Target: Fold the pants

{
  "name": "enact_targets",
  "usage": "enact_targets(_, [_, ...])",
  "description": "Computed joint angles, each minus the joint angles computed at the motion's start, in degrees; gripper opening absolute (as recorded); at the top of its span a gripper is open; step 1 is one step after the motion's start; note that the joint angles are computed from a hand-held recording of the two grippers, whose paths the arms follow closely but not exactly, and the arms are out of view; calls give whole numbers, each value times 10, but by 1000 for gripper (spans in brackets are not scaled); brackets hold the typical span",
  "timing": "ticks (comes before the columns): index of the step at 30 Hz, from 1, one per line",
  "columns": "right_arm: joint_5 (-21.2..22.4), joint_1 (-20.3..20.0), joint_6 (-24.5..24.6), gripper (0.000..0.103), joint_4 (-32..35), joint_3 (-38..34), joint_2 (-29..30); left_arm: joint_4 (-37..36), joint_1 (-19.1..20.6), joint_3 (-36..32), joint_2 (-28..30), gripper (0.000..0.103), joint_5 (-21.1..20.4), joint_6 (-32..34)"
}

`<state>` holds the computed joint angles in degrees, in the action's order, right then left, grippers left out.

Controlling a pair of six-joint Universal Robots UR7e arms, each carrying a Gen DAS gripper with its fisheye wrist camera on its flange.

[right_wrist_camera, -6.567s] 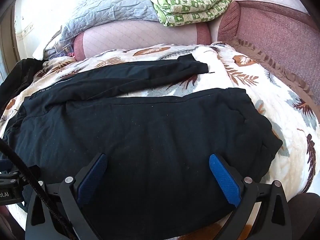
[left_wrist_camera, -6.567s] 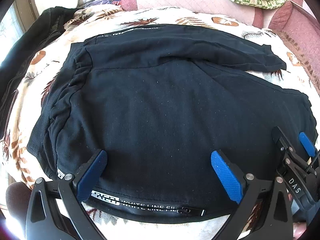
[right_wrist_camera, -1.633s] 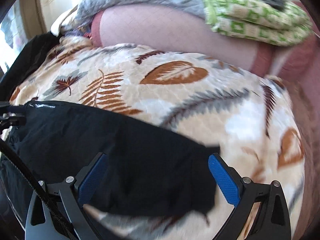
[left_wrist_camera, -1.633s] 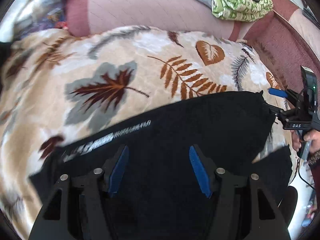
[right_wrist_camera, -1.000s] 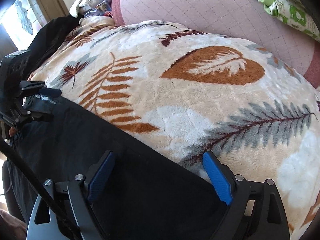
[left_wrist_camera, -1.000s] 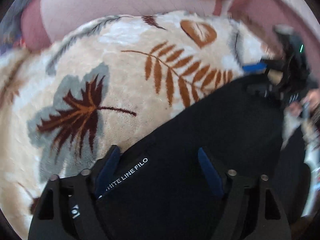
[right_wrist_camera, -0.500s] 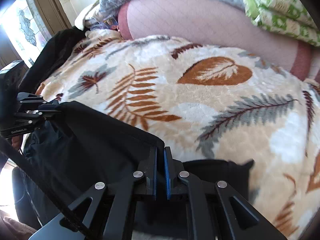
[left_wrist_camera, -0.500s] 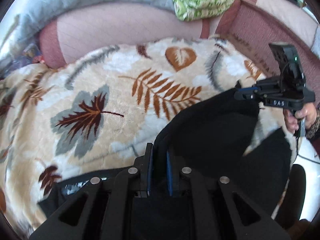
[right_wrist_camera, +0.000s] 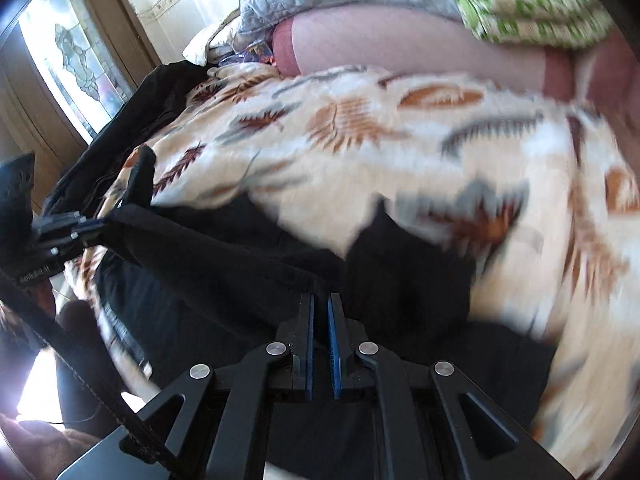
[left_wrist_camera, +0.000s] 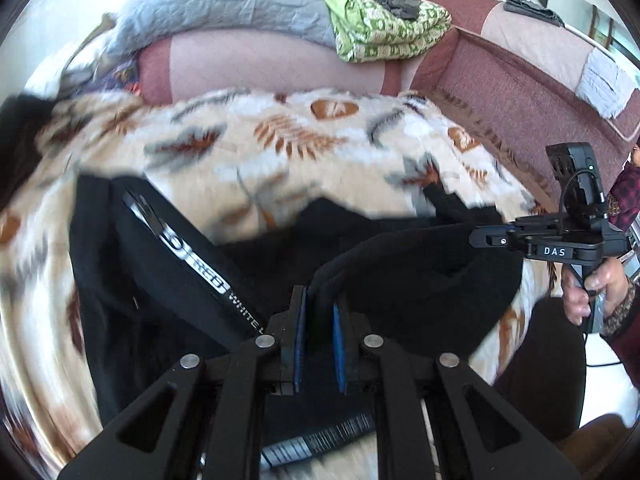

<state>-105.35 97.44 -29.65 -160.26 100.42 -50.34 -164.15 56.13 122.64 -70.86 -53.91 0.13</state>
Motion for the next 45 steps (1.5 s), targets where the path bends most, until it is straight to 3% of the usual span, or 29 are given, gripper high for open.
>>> enact_targets(4, [6, -16, 40, 7, -38, 84, -34, -2, -22, 67, -11, 15, 24, -52])
enact_targets(9, [-41, -16, 38, 16, -94, 150, -58, 46, -55, 109, -26, 25, 68, -83])
enact_targets(11, [-77, -5, 20, 23, -125, 168, -66, 72, -60, 114, -40, 28, 66, -90])
enact_targets(13, [-115, 10, -4, 24, -165, 174, -68, 97, -66, 120, -58, 28, 69, -104])
enact_targets(14, [-121, 15, -10, 28, -175, 173, -69, 103, -68, 123, -67, 28, 70, -110])
enact_targets(16, [-128, 26, -22, 45, -212, 167, -66, 108, -73, 128, -86, 30, 73, -125])
enact_targets(18, [-125, 36, -32, 75, -235, 155, -54, 101, -79, 132, -103, 37, 79, -141])
enact_targets(20, [-125, 48, -41, 78, -248, 134, -30, 90, -82, 133, -114, 39, 81, -152])
enact_targets(22, [-153, 59, -56, 77, -259, 108, 8, 74, -83, 134, -124, 42, 84, -165])
enact_targets(23, [-190, 68, -77, 77, -279, 87, 41, 65, -83, 134, -126, 45, 85, -166])
enact_targets(25, [-244, 74, -116, 68, -296, 53, 91, 54, -79, 125, -125, 51, 94, -168])
enact_targets(26, [-263, 73, -136, 32, -292, 38, 111, 48, -76, 119, -122, 54, 102, -166])
enact_targets(27, [-273, 69, -135, 9, -270, 29, 117, 27, -70, 111, -115, 57, 107, -155])
enact_targets(29, [-246, 61, -110, 9, -264, 39, 99, -11, -51, 99, -101, 65, 103, -140])
enact_targets(31, [-208, 53, -83, 9, -284, 59, 66, -30, -18, 76, -79, 65, 83, -135])
enact_targets(33, [-159, 36, -53, 9, -330, 89, 22, -34, 3, 62, -55, 65, 87, -143])
enact_targets(36, [-127, 3, 21, 9, -350, 119, -26, -38, 24, 61, -29, 65, 79, -159])
enact_targets(37, [-126, -16, 55, 9, -341, 131, -45, -46, 26, 66, -25, 65, 76, -159])
enact_targets(39, [-155, -33, 77, 10, -334, 137, -54, -62, 18, 76, -14, 65, 99, -151])
enact_targets(41, [-237, -46, 78, 12, -368, 137, -41, -62, 11, 80, -9, 65, 117, -148])
enact_targets(42, [-253, -54, 92, 12, -363, 138, -47, -61, 11, 81, -10, 65, 119, -147])
enact_targets(45, [-247, -74, 141, 12, -363, 157, -81, -65, 11, 83, -6, 66, 126, -143])
